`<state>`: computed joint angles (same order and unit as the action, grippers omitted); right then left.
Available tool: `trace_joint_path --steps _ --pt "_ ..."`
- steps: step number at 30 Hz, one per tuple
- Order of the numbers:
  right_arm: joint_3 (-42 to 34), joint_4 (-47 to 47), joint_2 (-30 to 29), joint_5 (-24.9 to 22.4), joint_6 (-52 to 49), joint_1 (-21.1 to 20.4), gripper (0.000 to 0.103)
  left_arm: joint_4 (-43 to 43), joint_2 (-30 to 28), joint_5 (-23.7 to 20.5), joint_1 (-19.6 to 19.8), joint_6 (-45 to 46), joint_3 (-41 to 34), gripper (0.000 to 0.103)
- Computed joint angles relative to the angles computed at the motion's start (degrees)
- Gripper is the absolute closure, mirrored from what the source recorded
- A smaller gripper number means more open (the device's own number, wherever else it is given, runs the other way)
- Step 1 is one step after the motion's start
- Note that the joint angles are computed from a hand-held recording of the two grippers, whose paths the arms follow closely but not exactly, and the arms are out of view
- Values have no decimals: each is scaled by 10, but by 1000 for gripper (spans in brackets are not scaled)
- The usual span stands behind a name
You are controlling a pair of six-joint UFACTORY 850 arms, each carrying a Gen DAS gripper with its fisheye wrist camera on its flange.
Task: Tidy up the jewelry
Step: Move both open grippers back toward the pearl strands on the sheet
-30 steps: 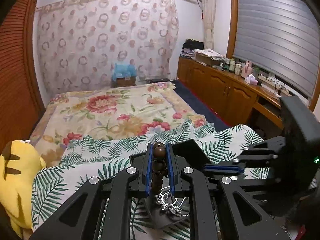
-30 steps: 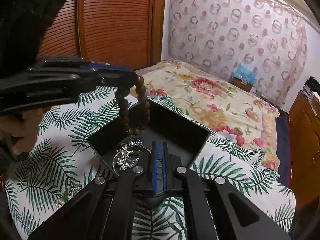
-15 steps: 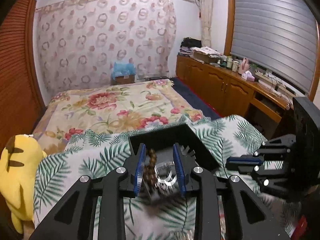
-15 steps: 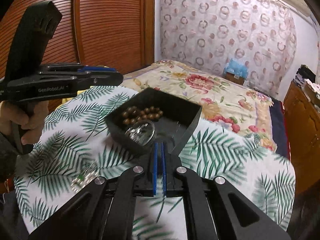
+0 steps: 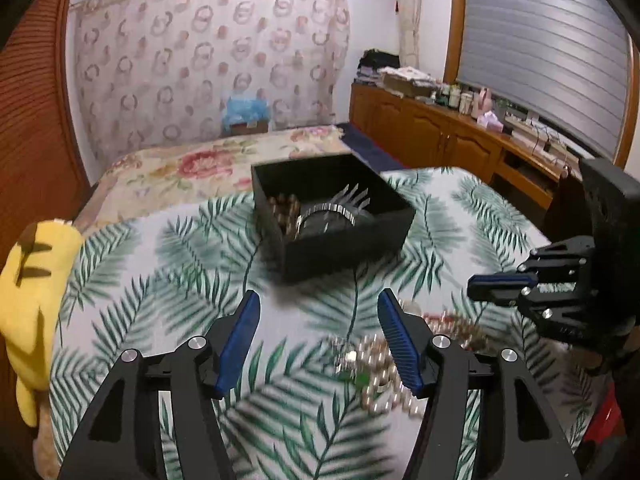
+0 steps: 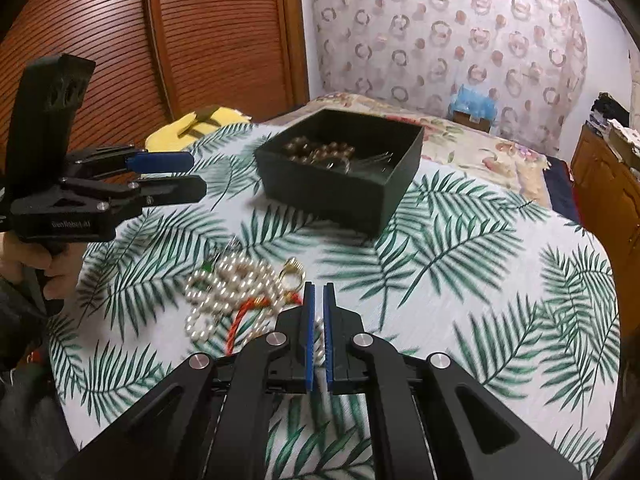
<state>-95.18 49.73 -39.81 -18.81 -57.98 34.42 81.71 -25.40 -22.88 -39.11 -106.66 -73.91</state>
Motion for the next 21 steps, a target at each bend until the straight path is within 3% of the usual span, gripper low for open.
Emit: trace_joint_path --steps 4,11,14,19,21 --pt "10 -39 4 2 30 4 98 -23 3 9 -2 11 16 39" --pt "-9 -106 -15 -16 105 2 98 -77 -5 11 -11 60 20 39" --pt "-28 -145 -29 -32 142 3 84 -90 -5 14 -13 72 23 39" --pt "-39 -242 -35 -22 213 14 84 -125 -11 16 -15 106 19 39" --pt "-32 -245 -32 -11 213 16 93 -134 -12 20 -16 114 19 39"
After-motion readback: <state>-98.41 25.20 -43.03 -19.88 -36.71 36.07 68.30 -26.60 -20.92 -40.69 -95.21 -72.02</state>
